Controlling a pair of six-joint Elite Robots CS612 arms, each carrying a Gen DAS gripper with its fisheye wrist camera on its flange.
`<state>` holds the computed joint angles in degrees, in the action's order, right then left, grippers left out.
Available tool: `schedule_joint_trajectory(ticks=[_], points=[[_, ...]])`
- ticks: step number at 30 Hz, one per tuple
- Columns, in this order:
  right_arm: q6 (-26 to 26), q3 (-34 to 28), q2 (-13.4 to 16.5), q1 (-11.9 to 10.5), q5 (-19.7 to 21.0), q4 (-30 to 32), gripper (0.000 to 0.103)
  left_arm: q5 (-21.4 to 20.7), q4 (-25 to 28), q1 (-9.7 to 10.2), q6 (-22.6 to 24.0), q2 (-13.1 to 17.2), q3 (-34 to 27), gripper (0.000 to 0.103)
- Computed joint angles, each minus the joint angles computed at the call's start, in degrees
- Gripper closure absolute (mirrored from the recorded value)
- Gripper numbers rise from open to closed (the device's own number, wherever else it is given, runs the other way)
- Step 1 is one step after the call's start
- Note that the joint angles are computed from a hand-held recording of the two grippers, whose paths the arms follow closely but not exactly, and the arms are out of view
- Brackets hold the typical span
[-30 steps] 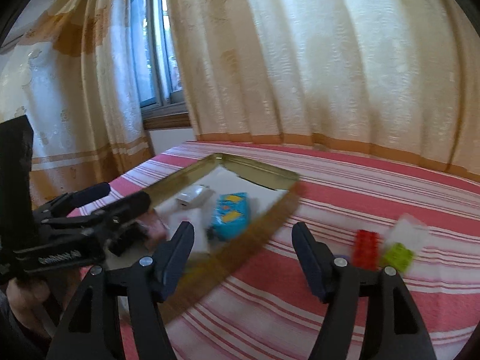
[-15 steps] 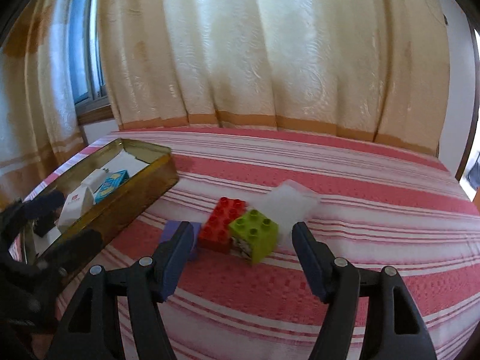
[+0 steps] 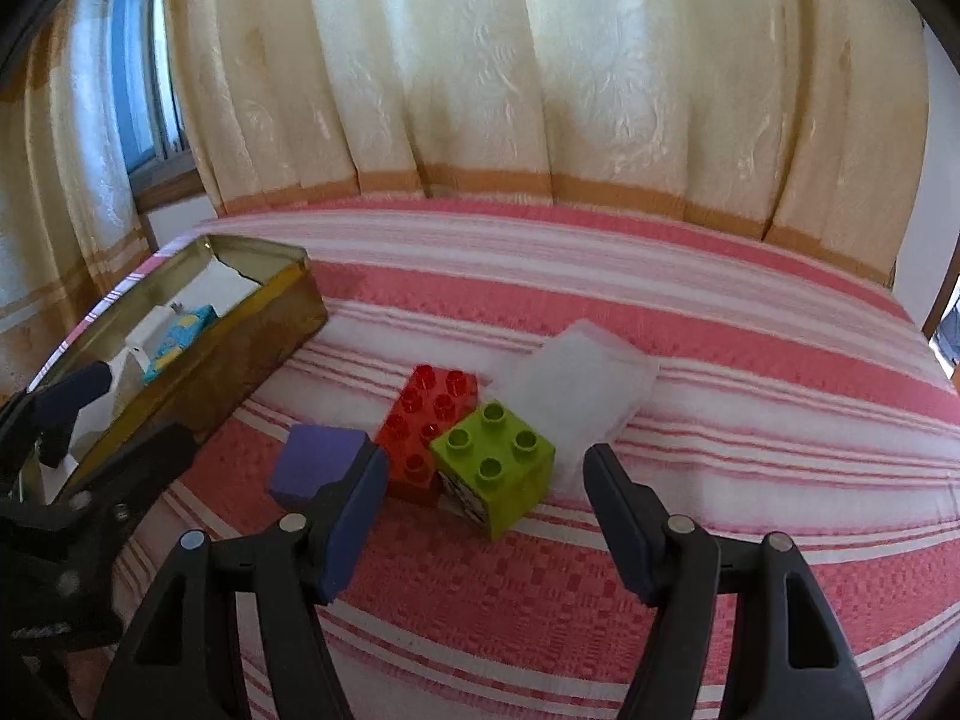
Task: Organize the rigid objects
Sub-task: 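Move the left tool to the purple block while the right tool approaches the green Lego brick, then grasp the purple block with the left tool while the right tool grasps the green Lego brick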
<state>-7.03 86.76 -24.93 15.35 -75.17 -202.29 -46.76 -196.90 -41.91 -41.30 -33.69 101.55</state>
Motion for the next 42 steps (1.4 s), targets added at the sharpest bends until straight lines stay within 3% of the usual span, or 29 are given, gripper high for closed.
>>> schedule_joint_trajectory(ticks=[1,9,20,25,32,35,39,42], points=[[0.12,-0.11,-0.01,-0.14,0.70,0.66,0.057,0.01,-0.08,-0.08,0.29,0.02,-0.05,0.002],[3.03,1.24,0.20,-0.98,2.87,-4.33,0.057,-0.57,-0.45,-0.70,3.28,0.47,-1.16,0.002],[8.40,3.88,0.51,-2.09,-0.20,-14.39,0.057,-4.38,3.45,-0.64,7.06,1.46,-4.62,0.005],[8.84,3.83,0.71,-2.20,0.10,-15.13,0.057,-10.58,9.59,0.61,6.29,1.37,-6.55,0.021],[9.45,3.81,0.88,-2.42,0.81,-15.51,0.057,-16.17,12.98,2.13,3.98,1.82,-8.18,0.024],[9.56,3.78,0.97,-2.43,0.83,-15.92,0.057,-18.12,14.25,2.63,3.72,2.06,-9.03,0.039],[10.10,3.75,1.13,-2.47,0.79,-16.65,0.057,-17.64,13.76,2.58,3.27,2.05,-8.87,0.061],[10.60,3.77,1.31,-2.54,0.89,-17.61,0.057,-17.59,13.24,2.42,3.82,2.03,-8.72,0.064]])
